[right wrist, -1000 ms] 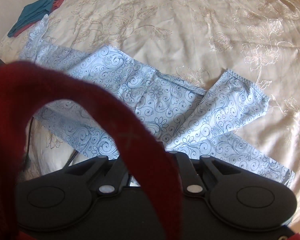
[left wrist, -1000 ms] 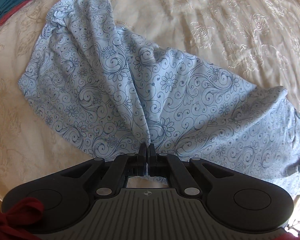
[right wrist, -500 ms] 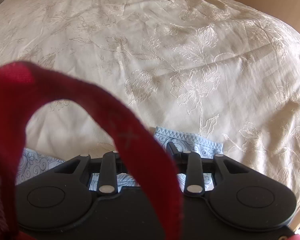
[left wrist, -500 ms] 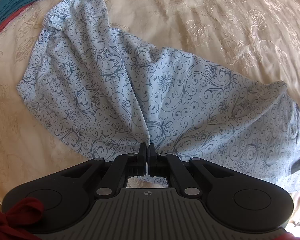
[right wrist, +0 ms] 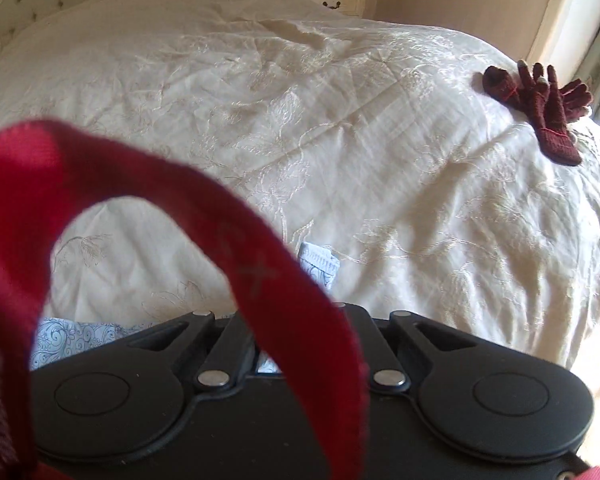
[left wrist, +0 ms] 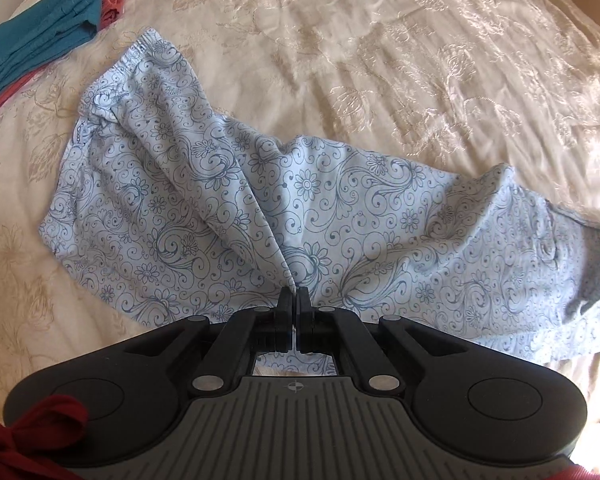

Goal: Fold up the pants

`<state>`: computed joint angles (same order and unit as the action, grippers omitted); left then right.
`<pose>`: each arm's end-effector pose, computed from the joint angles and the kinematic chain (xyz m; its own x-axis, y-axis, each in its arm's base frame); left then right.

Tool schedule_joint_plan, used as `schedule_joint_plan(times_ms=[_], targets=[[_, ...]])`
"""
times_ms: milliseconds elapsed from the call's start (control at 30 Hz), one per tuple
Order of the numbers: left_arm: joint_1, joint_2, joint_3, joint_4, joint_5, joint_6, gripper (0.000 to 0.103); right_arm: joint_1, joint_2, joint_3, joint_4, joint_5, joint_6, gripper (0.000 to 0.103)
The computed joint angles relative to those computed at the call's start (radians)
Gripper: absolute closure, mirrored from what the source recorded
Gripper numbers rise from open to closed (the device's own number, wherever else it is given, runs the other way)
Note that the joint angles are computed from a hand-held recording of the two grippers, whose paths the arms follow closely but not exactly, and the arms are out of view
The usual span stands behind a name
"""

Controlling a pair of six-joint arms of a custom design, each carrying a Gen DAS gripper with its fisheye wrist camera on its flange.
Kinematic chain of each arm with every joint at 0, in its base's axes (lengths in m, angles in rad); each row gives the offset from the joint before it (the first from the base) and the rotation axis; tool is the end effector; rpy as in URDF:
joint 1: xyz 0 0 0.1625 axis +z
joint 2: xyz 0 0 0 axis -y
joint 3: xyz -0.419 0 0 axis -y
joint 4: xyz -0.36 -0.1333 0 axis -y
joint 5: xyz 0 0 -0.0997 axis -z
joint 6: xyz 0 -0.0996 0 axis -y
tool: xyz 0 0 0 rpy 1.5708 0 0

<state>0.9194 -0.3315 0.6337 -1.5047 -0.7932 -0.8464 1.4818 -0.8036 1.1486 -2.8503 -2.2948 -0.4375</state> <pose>-0.3279 -0.7652 0.0896 -0.6977 -0.1362 -0.7034 0.0651 0.9656 -0.2516 0.0005 -0.7519 0.3782 -0.6554 0.2902 0.6973 -0.2482 0.7892 -0.5618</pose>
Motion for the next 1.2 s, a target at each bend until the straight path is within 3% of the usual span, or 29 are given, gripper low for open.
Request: schedule_joint_plan(times_ms=[133, 233, 300, 367, 400, 467, 533, 733, 833, 900, 933, 967, 1000, 1100, 1200], targets=[[-0.006, -0.011, 0.031, -0.019, 0.013, 0.047, 0.102, -0.024, -0.059, 0.102, -0.014, -0.065, 0.071, 0.095], [0.008, 0.024, -0.026, 0.033, 0.010, 0.046, 0.102, -0.054, -0.078, 0.141, 0.026, -0.073, 0.150, 0.095], [0.014, 0.035, -0.038, 0.042, 0.015, 0.033, 0.102, -0.073, -0.093, 0.164, 0.049, -0.053, 0.187, 0.095], [0.013, 0.040, -0.043, 0.046, 0.020, 0.014, 0.102, -0.096, -0.131, 0.209, 0.046, 0.037, 0.215, 0.092], [0.014, 0.049, -0.059, 0.065, 0.025, -0.004, 0.102, -0.104, -0.141, 0.219, 0.040, 0.070, 0.222, 0.088], [0.014, 0.071, -0.104, 0.114, 0.030, -0.045, 0.102, -0.114, -0.136, 0.200, 0.060, 0.089, 0.232, 0.056], [0.012, 0.097, -0.152, 0.166, 0.039, -0.081, 0.102, -0.130, -0.131, 0.182, 0.073, 0.120, 0.241, 0.047], [0.003, 0.182, -0.316, 0.342, 0.075, -0.191, 0.102, -0.169, -0.106, 0.108, 0.137, 0.229, 0.242, 0.047], [0.001, 0.221, -0.396, 0.412, 0.082, -0.234, 0.102, -0.177, -0.090, 0.072, 0.163, 0.249, 0.241, 0.049], [0.000, 0.250, -0.455, 0.460, 0.087, -0.255, 0.102, -0.180, -0.087, 0.063, 0.163, 0.261, 0.242, 0.054], [0.000, 0.254, -0.462, 0.468, 0.089, -0.263, 0.102, -0.180, -0.084, 0.054, 0.172, 0.259, 0.241, 0.065], [0.000, 0.257, -0.467, 0.475, 0.091, -0.270, 0.102, -0.179, -0.081, 0.044, 0.188, 0.254, 0.238, 0.085], [0.000, 0.265, -0.483, 0.489, 0.093, -0.278, 0.102, -0.179, -0.080, 0.041, 0.192, 0.253, 0.232, 0.091], [-0.003, 0.262, -0.478, 0.497, 0.106, -0.290, 0.102, -0.176, -0.094, 0.059, 0.163, 0.276, 0.203, 0.096], [-0.014, 0.208, -0.379, 0.438, 0.118, -0.300, 0.102, -0.161, -0.128, 0.100, 0.109, 0.296, 0.137, 0.097]])
